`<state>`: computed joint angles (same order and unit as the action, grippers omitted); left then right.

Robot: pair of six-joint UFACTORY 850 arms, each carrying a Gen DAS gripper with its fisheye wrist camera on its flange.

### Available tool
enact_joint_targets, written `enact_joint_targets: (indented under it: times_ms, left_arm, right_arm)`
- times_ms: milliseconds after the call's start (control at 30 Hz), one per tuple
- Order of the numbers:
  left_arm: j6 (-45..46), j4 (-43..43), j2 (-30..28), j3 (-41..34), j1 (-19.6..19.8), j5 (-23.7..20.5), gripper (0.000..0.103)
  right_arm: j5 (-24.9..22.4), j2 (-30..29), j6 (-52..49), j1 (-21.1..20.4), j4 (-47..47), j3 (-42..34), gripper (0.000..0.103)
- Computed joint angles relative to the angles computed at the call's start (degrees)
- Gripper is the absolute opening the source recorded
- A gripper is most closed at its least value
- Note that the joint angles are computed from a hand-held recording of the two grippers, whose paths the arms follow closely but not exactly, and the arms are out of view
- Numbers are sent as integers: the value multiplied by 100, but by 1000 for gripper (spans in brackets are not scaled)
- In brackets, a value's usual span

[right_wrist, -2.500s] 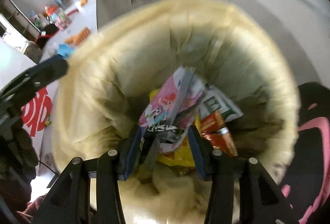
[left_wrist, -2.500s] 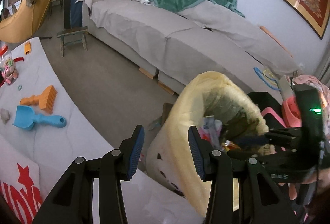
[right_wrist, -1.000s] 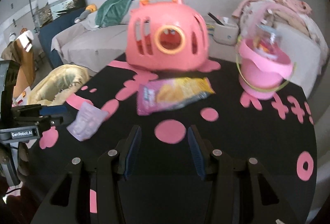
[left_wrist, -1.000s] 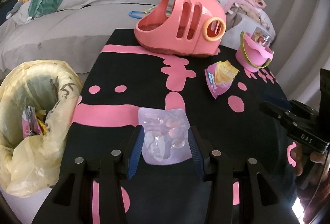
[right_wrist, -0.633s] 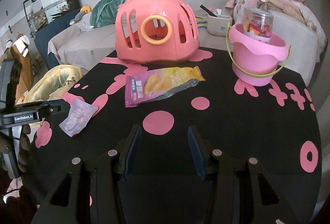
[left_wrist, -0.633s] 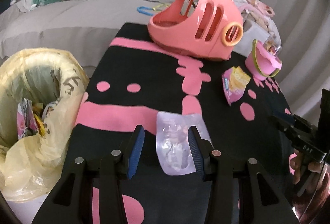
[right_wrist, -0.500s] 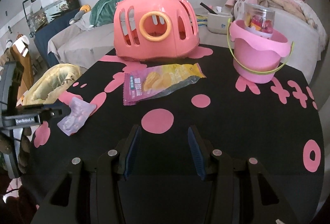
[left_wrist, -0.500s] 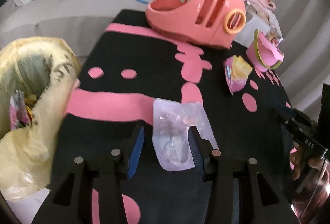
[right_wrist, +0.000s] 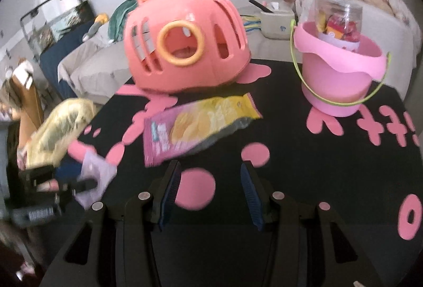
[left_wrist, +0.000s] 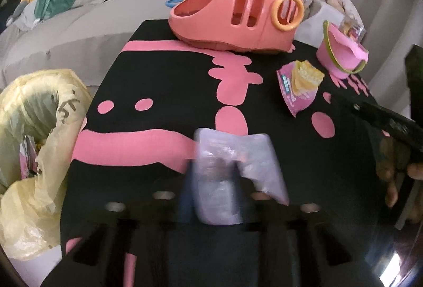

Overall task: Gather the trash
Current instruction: 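Grasp the clear plastic tray with the left gripper while the right gripper grasps the yellow-pink chip bag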

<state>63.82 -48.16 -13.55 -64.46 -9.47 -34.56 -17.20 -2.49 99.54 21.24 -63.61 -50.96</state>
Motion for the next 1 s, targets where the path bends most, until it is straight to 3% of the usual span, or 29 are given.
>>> enact_joint_targets:
  times_ms: [100, 400, 533, 733, 800, 833, 900, 967, 1000]
  left_arm:
    - [132, -287, -27, -21, 158, -250, 7]
    - [292, -768, 2, -172, 648, -439, 4]
    - [244, -767, -104, -315, 726, -634, 4]
    - [84, -562, -173, -328, 658, -581, 4]
    - [83, -538, -175, -321, 646, -595, 4]
    - [79, -524, -176, -319, 638, -605, 4]
    - [60, -492, -186, -319, 627, -625, 4]
    - [17, -458, -229, -341, 628, -685, 5]
    - [-18, -431, -270, -373, 643, -759, 5]
  right_arm:
    - [131, -260, 115, -164, 29, -229, 44]
    - [-44, -776, 722, -308, -165, -651, 48]
    - [-351, -1065, -128, -170, 258, -1006, 53]
    - [-889, -1423, -1211, 41, 745, -1439, 76]
    - [-943, -1492, -1494, 29, 933, -1543, 77]
    - [-896, -1474, -1447, 20, 904, -1524, 76]
    - [-627, -1356, -1171, -6, 670, -1383, 59]
    - [-220, -1197, -1229, -78, 760, -1215, 29]
    - [-49, -1096, -1095, -100, 677, -1104, 27]
